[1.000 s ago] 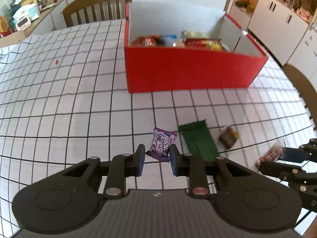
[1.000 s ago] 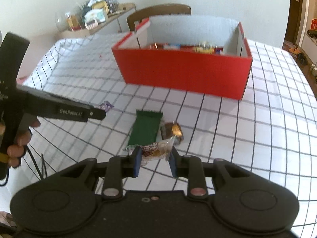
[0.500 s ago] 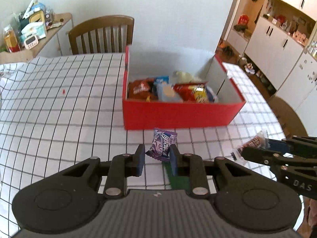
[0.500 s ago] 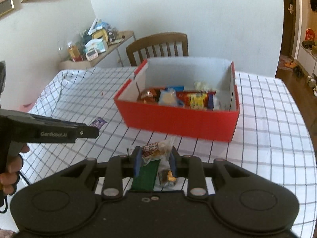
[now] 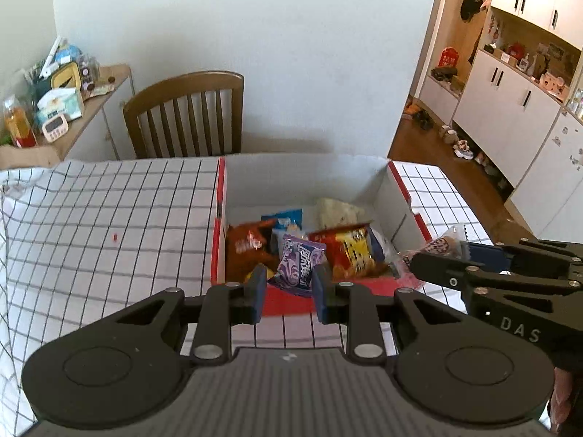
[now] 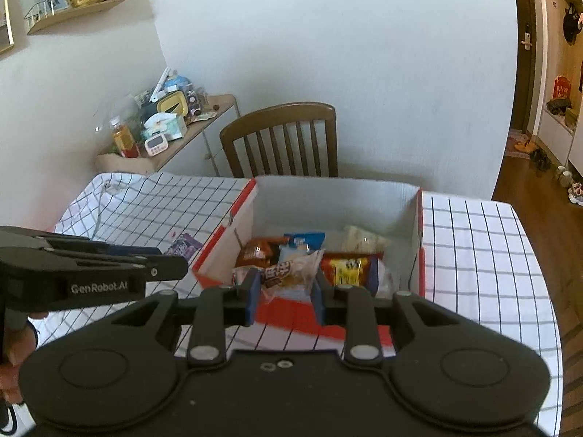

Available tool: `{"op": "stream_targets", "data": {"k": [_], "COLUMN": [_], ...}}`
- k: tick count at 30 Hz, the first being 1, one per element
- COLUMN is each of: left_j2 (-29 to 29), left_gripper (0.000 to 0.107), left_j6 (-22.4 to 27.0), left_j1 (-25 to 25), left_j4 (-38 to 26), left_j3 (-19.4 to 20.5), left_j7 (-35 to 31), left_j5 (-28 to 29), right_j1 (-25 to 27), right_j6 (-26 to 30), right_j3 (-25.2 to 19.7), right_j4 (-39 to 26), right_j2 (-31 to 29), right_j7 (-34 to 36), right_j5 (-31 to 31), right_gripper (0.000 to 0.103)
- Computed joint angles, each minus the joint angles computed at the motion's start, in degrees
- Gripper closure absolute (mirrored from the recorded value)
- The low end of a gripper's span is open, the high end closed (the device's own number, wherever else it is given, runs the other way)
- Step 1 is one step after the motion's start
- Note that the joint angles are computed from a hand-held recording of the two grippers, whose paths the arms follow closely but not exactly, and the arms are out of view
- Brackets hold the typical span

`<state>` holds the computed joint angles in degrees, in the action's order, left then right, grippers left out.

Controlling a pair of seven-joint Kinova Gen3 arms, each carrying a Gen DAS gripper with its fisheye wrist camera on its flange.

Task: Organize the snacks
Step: 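Carry the purple candy and wrapped treat over the red box with both grippers, then open the left gripper to drop the purple candy while the right drops the treat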

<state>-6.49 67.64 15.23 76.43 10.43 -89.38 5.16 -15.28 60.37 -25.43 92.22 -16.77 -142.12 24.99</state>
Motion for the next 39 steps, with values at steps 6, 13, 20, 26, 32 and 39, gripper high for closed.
{"op": "stream_targets", "data": {"k": [6,13,20,26,32,39], "left_j2": [5.3,11.1,16.5,21.0,24.5,27.0], "left_gripper": [0.082,0.082,0.082,0.081,0.082,0.082], "left_j6": [1.5,3.4,5.1,6.7,8.5,9.8], "left_j1": [1.8,5.4,8.3,10.5,11.2,12.0], "left_j4": [-5.3,-9.7,-12.9,-15.5,-17.3,-18.2], "left_j3": [2.0,1.3,-0.3,-1.6,-2.7,-3.6], "left_j7": [4.4,8.1,9.3,9.4,8.7,8.5], "left_j5": [-5.9,-11.0,-13.1,-14.9,-14.7,-14.6], "right_j1": [-0.2,-1.6,-1.7,-0.9,-0.3,0.0], "right_j6": [-1.1,-2.6,-4.2,-6.3,-6.4,-6.2], "right_j3": [2.3,6.4,10.8,14.7,16.6,17.8], "right_j4": [-1.5,-1.3,-0.6,0.2,0.3,0.8], "right_j2": [2.8,5.7,8.2,10.4,12.7,14.4], "right_j7": [1.2,2.6,4.6,8.3,11.1,12.5], "right_j5": [0.9,0.1,-2.9,-7.5,-10.0,-11.8], "right_gripper": [0.075,0.075,0.075,0.075,0.075,0.074]}}
